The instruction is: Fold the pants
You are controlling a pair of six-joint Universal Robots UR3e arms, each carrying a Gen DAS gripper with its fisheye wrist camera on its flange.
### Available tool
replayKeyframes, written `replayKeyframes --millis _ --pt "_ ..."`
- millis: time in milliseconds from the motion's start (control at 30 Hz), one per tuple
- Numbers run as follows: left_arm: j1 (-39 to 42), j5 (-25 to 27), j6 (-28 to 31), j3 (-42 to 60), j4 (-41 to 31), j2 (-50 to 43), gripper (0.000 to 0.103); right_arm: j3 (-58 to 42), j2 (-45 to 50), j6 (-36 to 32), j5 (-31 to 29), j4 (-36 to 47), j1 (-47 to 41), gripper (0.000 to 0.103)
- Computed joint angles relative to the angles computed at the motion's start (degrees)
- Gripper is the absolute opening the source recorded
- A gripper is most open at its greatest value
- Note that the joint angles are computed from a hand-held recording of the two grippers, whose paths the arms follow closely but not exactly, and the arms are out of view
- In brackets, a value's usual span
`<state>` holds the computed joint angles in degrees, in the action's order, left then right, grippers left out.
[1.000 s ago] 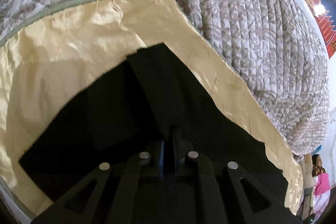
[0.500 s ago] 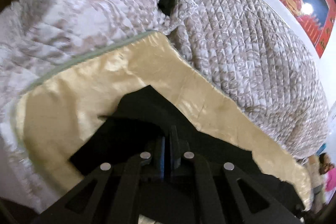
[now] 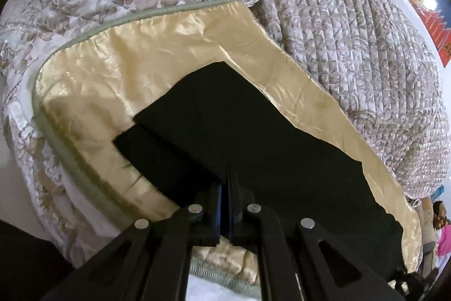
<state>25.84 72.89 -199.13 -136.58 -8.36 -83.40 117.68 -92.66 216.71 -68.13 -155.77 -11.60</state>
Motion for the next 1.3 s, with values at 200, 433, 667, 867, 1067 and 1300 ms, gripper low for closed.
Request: replayKeyframes --millis 200,433,667,867,1067,1300 --pt "-1.9 2.2 0.1 1.4 -1.6 -0.8 0.006 -0.8 0.1 -0.4 -1.6 1.5 0.5 0.008" --pt "-3.9 14.9 -3.5 3.5 -8.2 5.5 0.009 -3.1 -2.6 1.2 -11.1 5.8 3.0 0.022" --pt "-7.0 11.6 2.2 10.7 -7.0 -0.1 0.010 -9.0 -0.9 -4.9 -19.0 4.1 9.0 0.023" --pt "-11.8 13.3 6.2 15.5 -13.4 -7.6 0.010 -21.9 12.1 -14.9 -17.1 18.0 14.7 0.023" --pt "-16.4 13.9 9.1 26.5 -20.0 -12.1 0.017 -27.5 13.5 -14.8 -25.2 18.9 17.0 0.023" --pt "-19.8 13.4 11.9 50.7 -26.1 -29.6 0.027 -51.6 30.7 -25.7 -23.0 27.9 17.0 0.023"
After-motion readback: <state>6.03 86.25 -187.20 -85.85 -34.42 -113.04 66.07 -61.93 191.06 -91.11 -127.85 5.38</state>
